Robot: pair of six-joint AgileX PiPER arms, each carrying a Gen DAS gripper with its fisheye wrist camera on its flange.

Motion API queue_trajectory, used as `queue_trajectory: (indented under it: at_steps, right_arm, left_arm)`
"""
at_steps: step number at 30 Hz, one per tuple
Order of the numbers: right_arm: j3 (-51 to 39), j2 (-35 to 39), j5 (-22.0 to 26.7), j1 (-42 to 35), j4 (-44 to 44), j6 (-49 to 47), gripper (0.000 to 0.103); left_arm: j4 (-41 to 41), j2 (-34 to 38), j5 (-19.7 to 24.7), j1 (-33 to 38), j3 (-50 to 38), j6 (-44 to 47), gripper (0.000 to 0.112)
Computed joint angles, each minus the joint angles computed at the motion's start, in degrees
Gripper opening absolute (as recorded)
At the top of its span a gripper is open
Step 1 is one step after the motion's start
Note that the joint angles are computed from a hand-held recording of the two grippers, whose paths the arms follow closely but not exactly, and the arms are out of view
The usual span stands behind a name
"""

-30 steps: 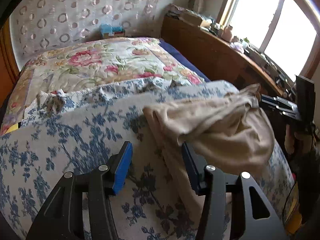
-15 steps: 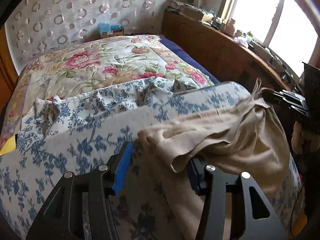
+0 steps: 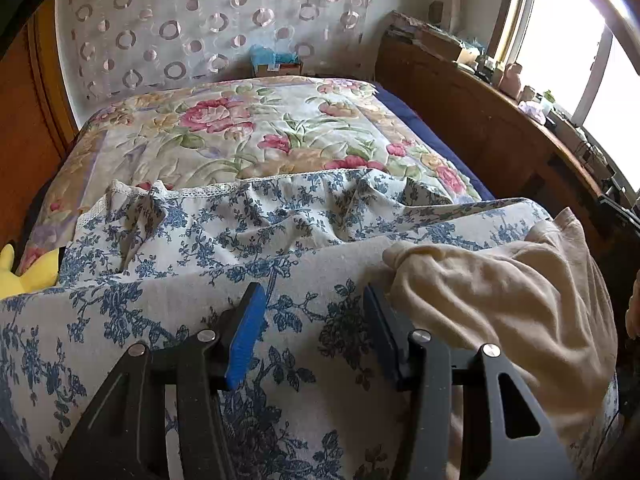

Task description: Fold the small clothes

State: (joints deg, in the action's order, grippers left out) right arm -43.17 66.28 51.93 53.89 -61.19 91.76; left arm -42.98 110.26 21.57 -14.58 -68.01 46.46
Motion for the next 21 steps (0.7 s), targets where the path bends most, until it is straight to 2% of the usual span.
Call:
queue_trajectory:
  at_steps: [1, 3, 5, 8, 10, 11, 12, 14, 18, 21]
  right_arm:
    - [-0.58, 0.57, 2.38, 2.89, 0.08, 1.11, 0.05]
    - [-0.56, 0.6, 2.75, 4.25, 1.53, 0.75, 0.053]
    - [-0.65, 1.66, 1.53, 4.13, 3.14, 1.07, 0.059]
    - [-0.58, 1.43, -2.95, 2.77, 6.6, -2.28, 0.06]
    - [-1.15, 2.19, -2.35, 3.19, 7.76, -3.81, 0.062]
    - [-1.05, 2.68, -2.6, 3.26, 8.13, -3.67, 0.064]
    - [-0.84, 2.87, -3.56, 2.65, 8.81, -3.93, 0.064]
    - [-0.83, 3.67, -4.29, 1.23, 10.13, -4.42, 0.066]
    - [-1.41, 4.98, -7.04, -2.86, 13.6, -6.95, 0.071]
    - [-2.07, 5.29, -8.42, -4.28, 14.7, -7.55, 0.074]
  left_arm:
    - [-1.27, -0.21, 0.51, 0.26, 0.26, 1.3, 0.052]
    - [-2.76, -1.01, 1.27, 0.42, 1.05, 3.18, 0.052]
    - [-4.43, -1.99, 1.66, 0.35, 2.08, 5.77, 0.052]
    - [-6.89, -4.21, 1.38, 0.01, 4.64, 9.95, 0.053]
    - [-8.32, -5.14, 2.06, 0.09, 5.59, 12.09, 0.053]
    - [-8.56, -5.57, 2.54, 0.16, 5.99, 12.56, 0.058]
    - [-9.45, -5.9, 2.87, 0.38, 6.36, 13.56, 0.068]
    - [-12.57, -7.21, 3.46, 1.06, 7.62, 16.81, 0.074]
    - [-16.1, -9.51, 3.45, 1.84, 9.52, 19.62, 0.076]
    - [-18.25, -10.11, 5.52, 2.24, 9.73, 21.65, 0.076]
